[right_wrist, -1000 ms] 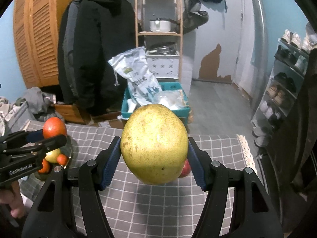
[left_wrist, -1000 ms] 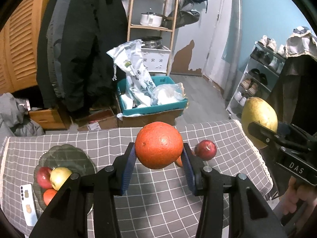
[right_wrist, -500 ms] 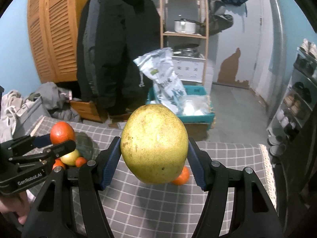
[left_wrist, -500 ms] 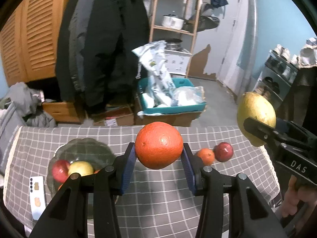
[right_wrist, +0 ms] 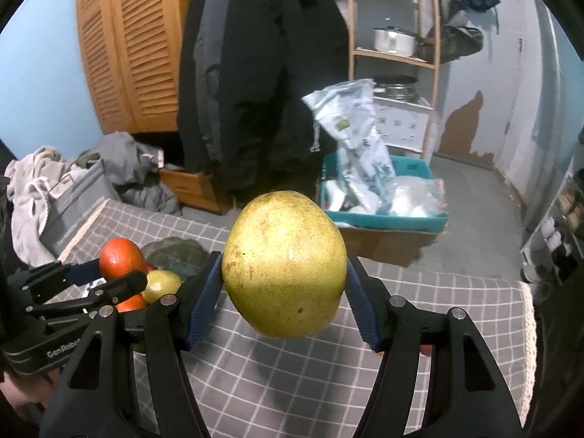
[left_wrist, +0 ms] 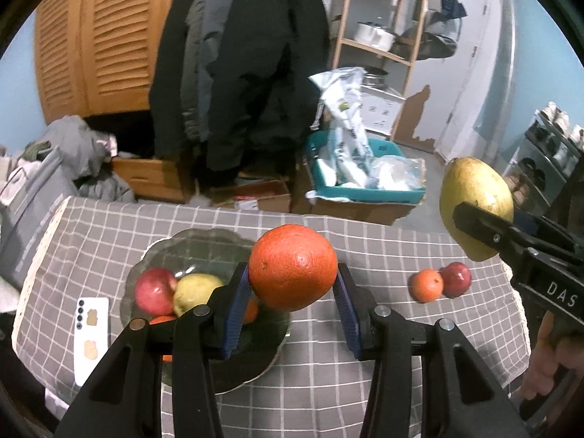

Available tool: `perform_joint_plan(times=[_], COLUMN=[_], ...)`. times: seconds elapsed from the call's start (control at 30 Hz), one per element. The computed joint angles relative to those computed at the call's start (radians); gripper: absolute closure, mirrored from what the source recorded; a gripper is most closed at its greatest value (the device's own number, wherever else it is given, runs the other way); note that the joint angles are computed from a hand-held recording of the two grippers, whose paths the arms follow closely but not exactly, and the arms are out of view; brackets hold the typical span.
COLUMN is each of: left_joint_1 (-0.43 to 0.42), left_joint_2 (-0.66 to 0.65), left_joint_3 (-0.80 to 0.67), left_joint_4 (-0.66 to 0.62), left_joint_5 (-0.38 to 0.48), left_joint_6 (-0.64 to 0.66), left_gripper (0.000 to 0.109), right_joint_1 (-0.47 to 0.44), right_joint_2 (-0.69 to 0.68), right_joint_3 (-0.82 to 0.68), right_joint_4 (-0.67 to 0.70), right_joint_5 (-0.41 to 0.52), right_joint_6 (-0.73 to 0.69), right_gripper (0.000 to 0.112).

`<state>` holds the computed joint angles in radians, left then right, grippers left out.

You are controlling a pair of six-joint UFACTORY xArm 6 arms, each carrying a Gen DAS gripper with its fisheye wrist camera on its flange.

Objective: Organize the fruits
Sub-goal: 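Lift and carry the orange and pear with both tools over the bowl, then lower the orange into the bowl and open the left tool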

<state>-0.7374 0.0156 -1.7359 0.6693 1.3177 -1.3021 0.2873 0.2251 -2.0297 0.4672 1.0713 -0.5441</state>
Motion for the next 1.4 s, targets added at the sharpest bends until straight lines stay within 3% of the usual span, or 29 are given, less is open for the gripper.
perform_joint_plan(times=[0.67,1.17,1.27,1.4], left_joint_1=[0.082,0.140,0.145,0.141], left_joint_2=[-0.196,-0.210,-0.213,-0.214], left_joint_3=[0.326,0.440,0.450,0.448], left_joint_4=[-0.111,-0.243,-0.249,-0.229], left_joint_5=[-0.058,-0.126,-0.136,-0.128], left_joint_6=[-0.087,-0.073,-0.073,-0.082], left_gripper=[0.062,0.062,0.056,0.035], right_joint_1=[0.137,0.187,0.191,0.193], right_joint_2=[0.100,0.157,0.166,0.187], right_joint_3=[-0.047,-0.038,-0.042,-0.063], right_joint_4=[-0.051,-0.088,-0.094,-0.092], right_joint_5=[0.046,0.092,0.097,0.112], right_joint_6=[0.039,0.061,0.066,0.076], right_gripper=[0.047,0.047,0.047,0.047])
